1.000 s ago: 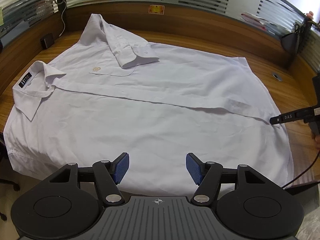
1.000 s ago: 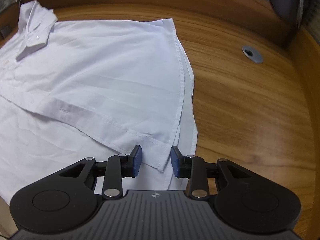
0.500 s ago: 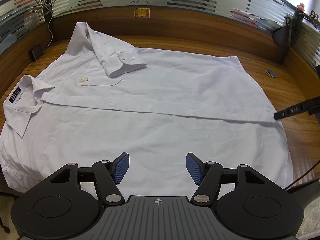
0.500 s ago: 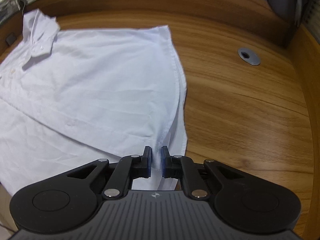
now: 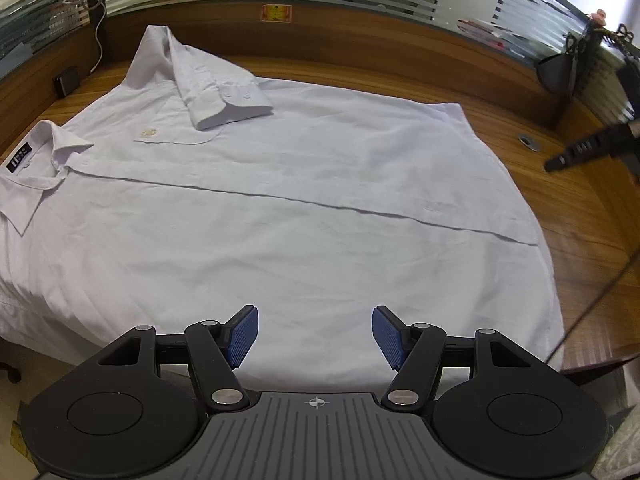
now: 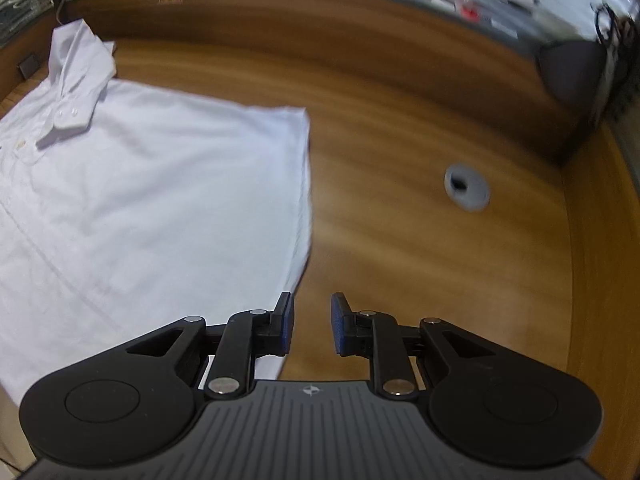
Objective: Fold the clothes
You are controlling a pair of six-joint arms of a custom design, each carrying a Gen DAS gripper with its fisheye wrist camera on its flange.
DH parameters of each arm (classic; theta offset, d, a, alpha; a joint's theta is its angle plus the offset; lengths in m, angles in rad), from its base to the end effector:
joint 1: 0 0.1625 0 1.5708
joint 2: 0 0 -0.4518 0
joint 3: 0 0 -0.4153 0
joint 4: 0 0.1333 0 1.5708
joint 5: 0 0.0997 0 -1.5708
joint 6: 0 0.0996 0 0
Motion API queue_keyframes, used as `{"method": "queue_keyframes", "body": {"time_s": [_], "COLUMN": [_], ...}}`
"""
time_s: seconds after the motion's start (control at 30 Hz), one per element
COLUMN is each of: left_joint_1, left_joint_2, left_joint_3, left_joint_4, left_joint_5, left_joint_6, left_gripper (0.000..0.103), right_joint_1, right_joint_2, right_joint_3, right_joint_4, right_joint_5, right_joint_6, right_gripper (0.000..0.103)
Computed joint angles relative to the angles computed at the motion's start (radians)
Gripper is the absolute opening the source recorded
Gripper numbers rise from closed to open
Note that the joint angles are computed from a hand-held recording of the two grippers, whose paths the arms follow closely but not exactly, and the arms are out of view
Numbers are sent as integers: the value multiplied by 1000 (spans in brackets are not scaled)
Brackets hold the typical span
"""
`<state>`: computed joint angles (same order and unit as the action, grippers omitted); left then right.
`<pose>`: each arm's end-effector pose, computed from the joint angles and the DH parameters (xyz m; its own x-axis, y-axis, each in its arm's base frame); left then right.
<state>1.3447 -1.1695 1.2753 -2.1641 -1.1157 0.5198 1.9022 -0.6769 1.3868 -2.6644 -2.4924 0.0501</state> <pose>0.0113 -0.7408 0.5022 -0.7014 0.4283 -0.5697 0.6296 0.7469 -0.2137 0.3055 -0.7220 0.1563 -0.6829 0.1291 0.7190 -0.2678 0.8715 -0.4109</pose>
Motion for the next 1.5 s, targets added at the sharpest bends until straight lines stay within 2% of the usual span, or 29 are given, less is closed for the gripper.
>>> {"method": "queue_keyframes", "body": {"time_s": [0.13,0.37,0.5,0.53,0.63,0.9,1.03,1.17,1.3,1.43,1.5], "left_joint_1": [-35,-119,-168,-178,-201,-237,-237,-242,-251,-278,-289], "left_joint_2": [-54,-152,-198,-209,-228,-205,-154,-95,-35,31,48], "left_joint_3": [118,357,484,510,574,676,706,742,768,784,790], "left_joint_4": [-91,-254,-284,-281,-269,-279,-350,-468,-593,-711,-778], "left_joint_5": [45,177,241,247,262,305,339,426,507,617,640], "left_joint_6": [-50,-268,-398,-433,-526,-660,-636,-554,-439,-323,-277], "left_gripper": [67,71,71,71,71,72,72,70,65,65,64], "right_joint_1": [-41,-121,-149,-153,-161,-171,-171,-168,-168,-170,-171], "right_joint_2": [13,60,127,148,211,344,400,446,462,463,464], "right_joint_3": [-66,-233,-369,-408,-519,-776,-882,-958,-983,-979,-975], "right_joint_4": [-56,6,78,96,144,325,427,470,482,476,470], "right_joint_5": [47,253,311,318,323,371,387,373,367,366,359], "right_joint_6": [-178,-418,-515,-533,-561,-553,-557,-581,-595,-607,-608], "right_gripper": [25,32,33,37,41,43,43,43,43,43,43]}}
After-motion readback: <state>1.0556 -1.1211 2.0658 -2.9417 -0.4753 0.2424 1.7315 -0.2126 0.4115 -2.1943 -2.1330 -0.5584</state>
